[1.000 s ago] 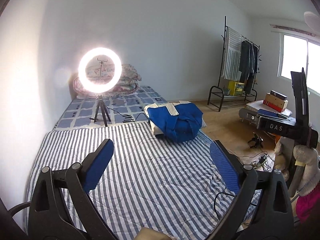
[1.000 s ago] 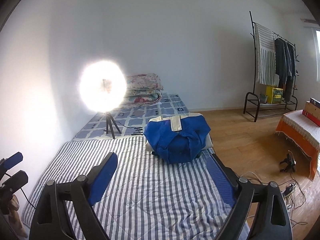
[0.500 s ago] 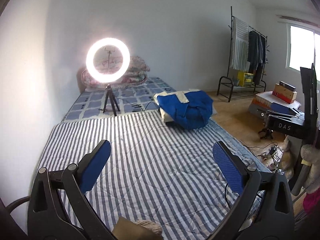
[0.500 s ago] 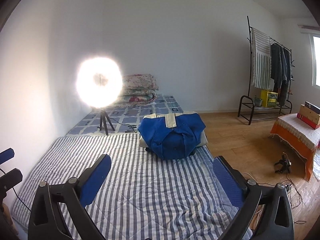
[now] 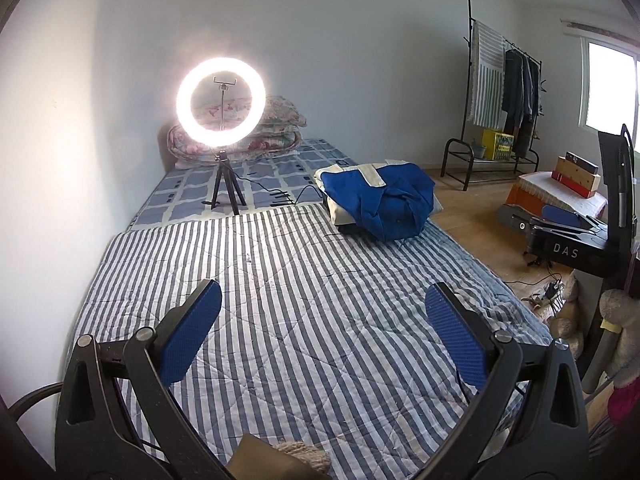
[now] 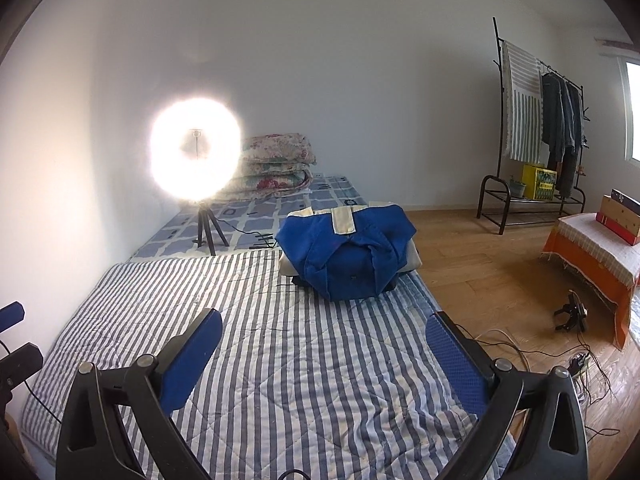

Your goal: Fold large clothes

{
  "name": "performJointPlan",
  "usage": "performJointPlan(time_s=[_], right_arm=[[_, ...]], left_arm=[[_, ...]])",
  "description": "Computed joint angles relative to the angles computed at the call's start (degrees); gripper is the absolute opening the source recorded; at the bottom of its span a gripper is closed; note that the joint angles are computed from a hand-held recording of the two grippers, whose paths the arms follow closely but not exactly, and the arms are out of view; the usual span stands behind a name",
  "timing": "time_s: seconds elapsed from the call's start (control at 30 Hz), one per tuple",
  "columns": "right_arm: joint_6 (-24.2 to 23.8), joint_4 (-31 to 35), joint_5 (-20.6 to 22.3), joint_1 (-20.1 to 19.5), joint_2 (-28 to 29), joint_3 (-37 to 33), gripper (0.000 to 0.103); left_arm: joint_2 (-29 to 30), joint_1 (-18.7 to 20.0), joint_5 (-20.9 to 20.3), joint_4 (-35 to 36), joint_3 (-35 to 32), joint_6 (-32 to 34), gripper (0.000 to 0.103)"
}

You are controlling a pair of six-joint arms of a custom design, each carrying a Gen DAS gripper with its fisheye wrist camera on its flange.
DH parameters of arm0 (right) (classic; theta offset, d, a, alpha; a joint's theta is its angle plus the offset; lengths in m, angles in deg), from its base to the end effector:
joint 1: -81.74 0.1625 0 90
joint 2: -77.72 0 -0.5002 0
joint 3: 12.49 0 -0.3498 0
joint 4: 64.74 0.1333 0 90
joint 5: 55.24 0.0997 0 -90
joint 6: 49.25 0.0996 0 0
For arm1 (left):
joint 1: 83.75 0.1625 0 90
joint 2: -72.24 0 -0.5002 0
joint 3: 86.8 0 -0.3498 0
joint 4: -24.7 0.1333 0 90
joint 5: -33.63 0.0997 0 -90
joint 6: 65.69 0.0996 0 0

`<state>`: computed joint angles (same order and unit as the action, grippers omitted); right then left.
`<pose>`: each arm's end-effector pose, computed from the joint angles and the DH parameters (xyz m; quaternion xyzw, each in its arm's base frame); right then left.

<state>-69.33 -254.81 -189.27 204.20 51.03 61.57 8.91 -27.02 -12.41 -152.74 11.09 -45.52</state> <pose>0.4841 -0.6416 0.1657 0.2185 -0.8186 0.4453 0.2896 -0.1763 -0.6377 0.4473 0.2245 0.8166 -0.4484 0.2858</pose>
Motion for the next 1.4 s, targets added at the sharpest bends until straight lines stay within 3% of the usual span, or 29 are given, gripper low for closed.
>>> performJointPlan(time_s=[0.47, 1.4], right_arm=[[2.84, 0.76, 0.85, -0.35, -0.74, 0.76, 0.103], [2.38, 0.44, 1.09, -0.42, -0.52, 0.67, 0.103]], left_arm=[[-0.04, -0.30, -0.23, -0.31, -0.27, 0.92, 0.103], [-0.31, -1.07, -0.35, -0.97, 0.19, 1.43, 0.103]])
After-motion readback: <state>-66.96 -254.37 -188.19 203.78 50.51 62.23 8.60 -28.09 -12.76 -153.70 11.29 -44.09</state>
